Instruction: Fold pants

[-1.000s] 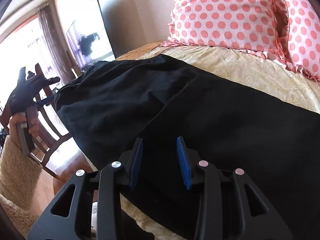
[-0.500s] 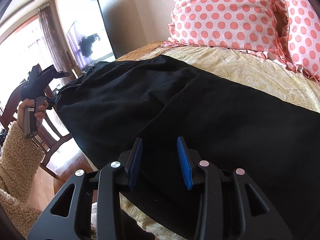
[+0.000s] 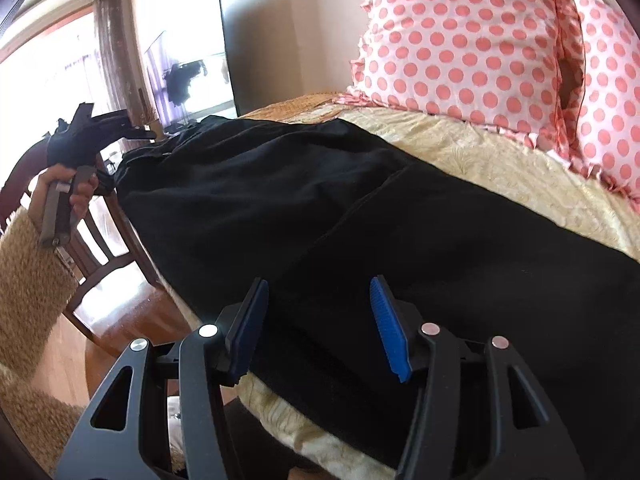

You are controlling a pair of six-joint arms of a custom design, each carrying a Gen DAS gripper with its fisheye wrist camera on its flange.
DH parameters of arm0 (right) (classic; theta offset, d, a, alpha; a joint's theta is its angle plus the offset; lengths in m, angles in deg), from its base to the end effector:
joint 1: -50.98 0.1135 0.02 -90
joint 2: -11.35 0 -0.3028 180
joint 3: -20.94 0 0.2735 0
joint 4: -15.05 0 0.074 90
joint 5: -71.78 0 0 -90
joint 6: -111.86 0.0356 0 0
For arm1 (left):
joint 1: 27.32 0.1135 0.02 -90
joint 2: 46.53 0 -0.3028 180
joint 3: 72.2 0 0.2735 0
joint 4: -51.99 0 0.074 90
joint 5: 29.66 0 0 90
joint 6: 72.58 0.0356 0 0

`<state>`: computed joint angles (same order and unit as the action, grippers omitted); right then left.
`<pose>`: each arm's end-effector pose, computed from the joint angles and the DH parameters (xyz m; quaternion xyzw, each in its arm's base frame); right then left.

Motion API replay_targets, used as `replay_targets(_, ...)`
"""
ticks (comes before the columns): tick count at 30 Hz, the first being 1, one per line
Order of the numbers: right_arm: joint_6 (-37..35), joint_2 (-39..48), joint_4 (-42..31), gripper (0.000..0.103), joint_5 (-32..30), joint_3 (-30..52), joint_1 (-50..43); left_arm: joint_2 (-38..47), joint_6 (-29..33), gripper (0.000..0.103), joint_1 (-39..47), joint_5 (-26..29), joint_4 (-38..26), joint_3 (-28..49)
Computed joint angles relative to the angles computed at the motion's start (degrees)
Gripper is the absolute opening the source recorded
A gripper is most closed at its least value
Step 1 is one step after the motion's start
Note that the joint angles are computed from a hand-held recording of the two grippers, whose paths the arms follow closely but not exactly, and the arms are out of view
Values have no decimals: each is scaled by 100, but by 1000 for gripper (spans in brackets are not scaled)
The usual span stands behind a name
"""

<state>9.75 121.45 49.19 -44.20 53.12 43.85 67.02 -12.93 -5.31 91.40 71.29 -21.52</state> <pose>0.2578 -0.0165 0.0571 -0.1271 0.8915 0.1399 0.4116 0.3234 0.1109 0.0756 -0.2960 0.8412 -0.2730 0.3609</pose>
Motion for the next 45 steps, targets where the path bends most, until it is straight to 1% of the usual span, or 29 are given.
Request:
replay_targets(1, -37, -13, 42, 55, -26, -53, -35, -6, -18, 59, -15, -92, -23, -6)
replay_targets(3, -45, -33, 107, 55, -140, -135, -178, -32, -29, 36, -72, -355, -101, -34)
replay_targets(6, 15, -50, 128, 55, -328, -176, -428, -48, -48, 21, -52, -420, -1, -116)
replay_targets(8, 58, -75, 109, 55, -453, -190, -622, -189, -6, 17, -134, -630, 1, -203)
replay_targets(11, 57, -93, 34, 55, -562, -184, -816, -637, 211, 16, -564, -1474, -52, -424)
replay_targets(13, 32, -69, 37, 55, -631, -193, -945, -938, 374, 18, -930, -2032, -41, -555)
replay_targets(14, 25, -42, 50, 55, -661, -196, -999, -974, 425, 23, -1018, -2154, -50, -558)
replay_targets(15, 24, -13, 51, 55, -683, -182, -1030, -975, 511, 29, -1131, -2292, -100, -512)
replay_targets(18, 22, 59, 70, 55, -805, -170, -1152, -796, 475, 36, -1207, -2452, -364, -282)
replay_targets(20, -2, 60, 111, 55, -848, -202, -1209, -658, 367, 36, -1111, -2355, -409, -199)
replay_targets(21, -8, 60, 130, 55, -864, -214, -1229, -583, 328, 34, -1040, -2262, -387, -181)
replay_targets(22, -21, 67, 153, 55, -894, -230, -1266, -528, 281, 29, -976, -2180, -353, -178)
replay_targets(23, -19, 74, 171, 55, -918, -237, -1295, -476, 231, 16, -877, -1998, -234, -199)
replay_targets(24, -12, 94, 213, 55, -954, -248, -1341, -449, 223, 13, -810, -1851, -198, -202)
replay_targets(26, 0, 113, 267, 55, -1026, -272, -1436, -505, 238, 11, -791, -1743, -215, -214)
replay_targets(30, -23, 128, 327, 55, -1183, -310, -1713, -1090, 549, 9, -1191, -2039, -121, -451)
replay_targets(32, -28, 132, 371, 55, -1323, -349, -1934, -1442, 660, 8, -1490, -2182, -156, -525)
replay_targets(35, -82, 159, 386, 55, -1554, -377, -2321, -2052, 795, 8, -2209, -2517, -441, -498)
replay_targets(38, -174, 177, 361, 55, -1735, -412, -2672, -2376, 916, 8, -2968, -2741, -644, -370)
replay_targets(40, -256, 167, 282, 55, -1889, -435, -2964, -2488, 977, 8, -3665, -2879, -832, -165)
replay_targets(45, -481, 89, 236, 55, -2286, -597, -3697, -2289, 1021, 8, -5131, -3040, -1069, 450)
